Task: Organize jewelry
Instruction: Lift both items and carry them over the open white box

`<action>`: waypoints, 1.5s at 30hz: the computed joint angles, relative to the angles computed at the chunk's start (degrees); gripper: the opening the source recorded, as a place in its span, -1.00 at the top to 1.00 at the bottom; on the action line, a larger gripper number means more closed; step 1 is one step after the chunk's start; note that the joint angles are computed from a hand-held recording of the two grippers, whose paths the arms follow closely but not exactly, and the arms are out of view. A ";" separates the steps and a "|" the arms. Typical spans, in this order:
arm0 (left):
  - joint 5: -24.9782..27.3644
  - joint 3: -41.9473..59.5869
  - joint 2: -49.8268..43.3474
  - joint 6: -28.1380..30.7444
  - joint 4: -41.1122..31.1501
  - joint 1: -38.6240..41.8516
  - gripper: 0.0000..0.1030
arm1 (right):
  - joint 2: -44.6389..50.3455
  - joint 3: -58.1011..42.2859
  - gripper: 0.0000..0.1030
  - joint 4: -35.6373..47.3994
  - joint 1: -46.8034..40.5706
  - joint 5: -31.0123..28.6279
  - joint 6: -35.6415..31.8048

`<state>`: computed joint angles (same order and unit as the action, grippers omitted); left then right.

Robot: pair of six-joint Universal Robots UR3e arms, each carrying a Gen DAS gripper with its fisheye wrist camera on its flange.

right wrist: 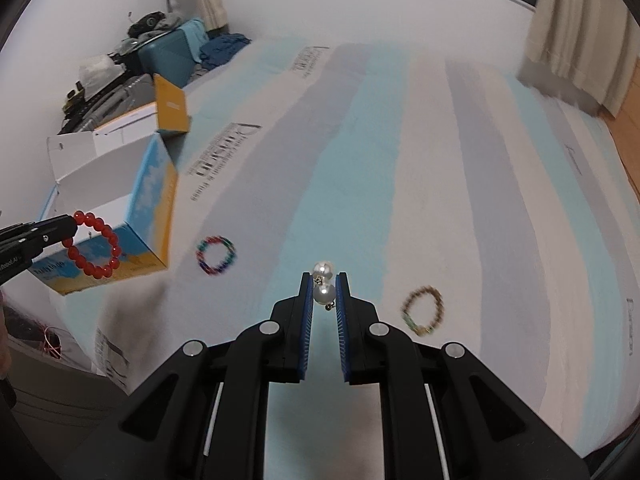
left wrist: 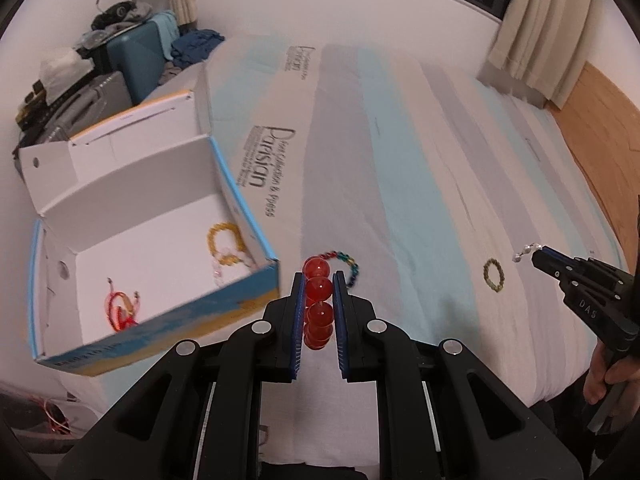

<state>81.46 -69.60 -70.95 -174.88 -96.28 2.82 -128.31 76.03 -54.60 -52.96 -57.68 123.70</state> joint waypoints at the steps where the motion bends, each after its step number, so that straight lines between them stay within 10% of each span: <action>1: -0.54 0.57 0.11 0.81 -0.61 1.20 0.76 | 1.03 0.83 0.80 -4.61 4.88 -1.32 4.93; 11: -10.42 10.57 2.26 15.83 -14.44 23.43 0.76 | 18.09 -4.09 0.80 -31.79 46.52 -17.45 39.71; 26: -22.21 19.04 5.02 46.62 -39.75 64.69 0.76 | 45.20 -28.86 0.80 -36.74 78.48 -30.94 56.90; 45: -13.36 -5.97 2.53 38.96 -12.38 62.89 0.76 | 76.95 -61.40 0.80 -25.65 88.35 -31.66 61.33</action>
